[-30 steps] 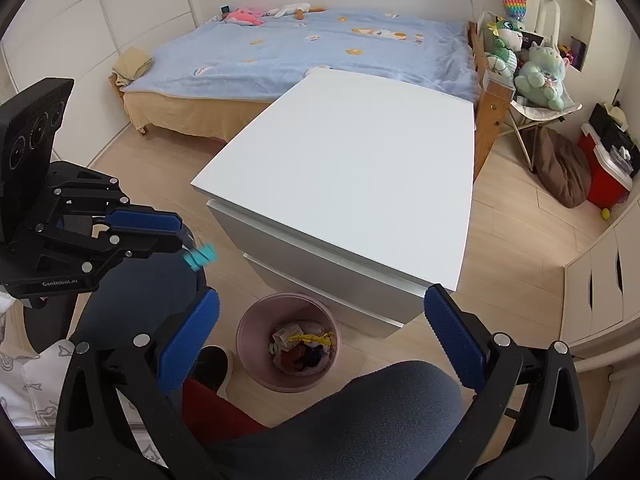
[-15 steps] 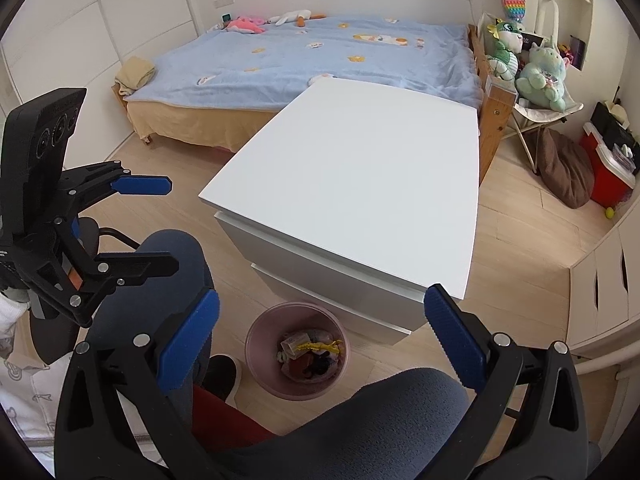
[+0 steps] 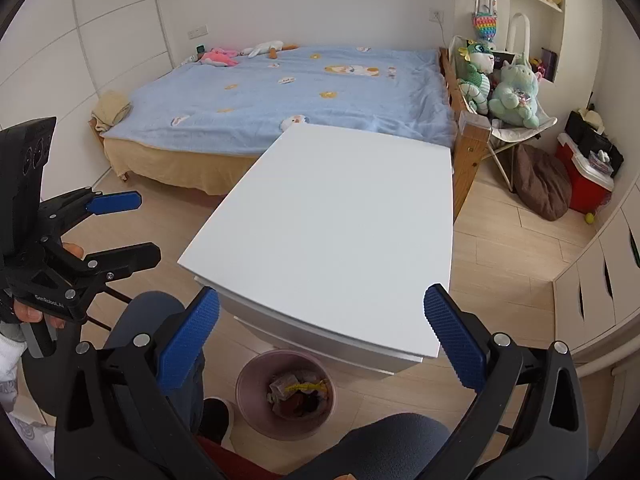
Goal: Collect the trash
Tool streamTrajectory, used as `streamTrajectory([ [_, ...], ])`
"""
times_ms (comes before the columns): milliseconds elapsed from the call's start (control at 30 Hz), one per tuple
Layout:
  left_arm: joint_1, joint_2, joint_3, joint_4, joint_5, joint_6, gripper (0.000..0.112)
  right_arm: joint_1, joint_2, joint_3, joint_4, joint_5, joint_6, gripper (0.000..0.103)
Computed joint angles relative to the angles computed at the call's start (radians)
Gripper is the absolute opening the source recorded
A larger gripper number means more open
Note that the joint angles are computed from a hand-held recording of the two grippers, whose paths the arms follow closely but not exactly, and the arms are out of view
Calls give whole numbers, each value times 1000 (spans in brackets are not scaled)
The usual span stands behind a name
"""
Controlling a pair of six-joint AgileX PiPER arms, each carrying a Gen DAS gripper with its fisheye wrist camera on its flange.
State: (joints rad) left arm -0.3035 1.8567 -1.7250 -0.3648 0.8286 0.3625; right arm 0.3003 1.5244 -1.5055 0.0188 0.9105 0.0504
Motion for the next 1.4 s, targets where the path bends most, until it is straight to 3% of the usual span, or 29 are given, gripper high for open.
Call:
streamTrajectory([
  [600,32,93,-204,-95,111,18,96,-23,97,-178,49,41,-30,100],
  [933,17,82,-197,-55,82,-15,97,-26,90,-169,54,38,-33,100],
  [1400,12,89,-221,-32,102,-37,97,-27,83,-159,55,31,-30,100],
])
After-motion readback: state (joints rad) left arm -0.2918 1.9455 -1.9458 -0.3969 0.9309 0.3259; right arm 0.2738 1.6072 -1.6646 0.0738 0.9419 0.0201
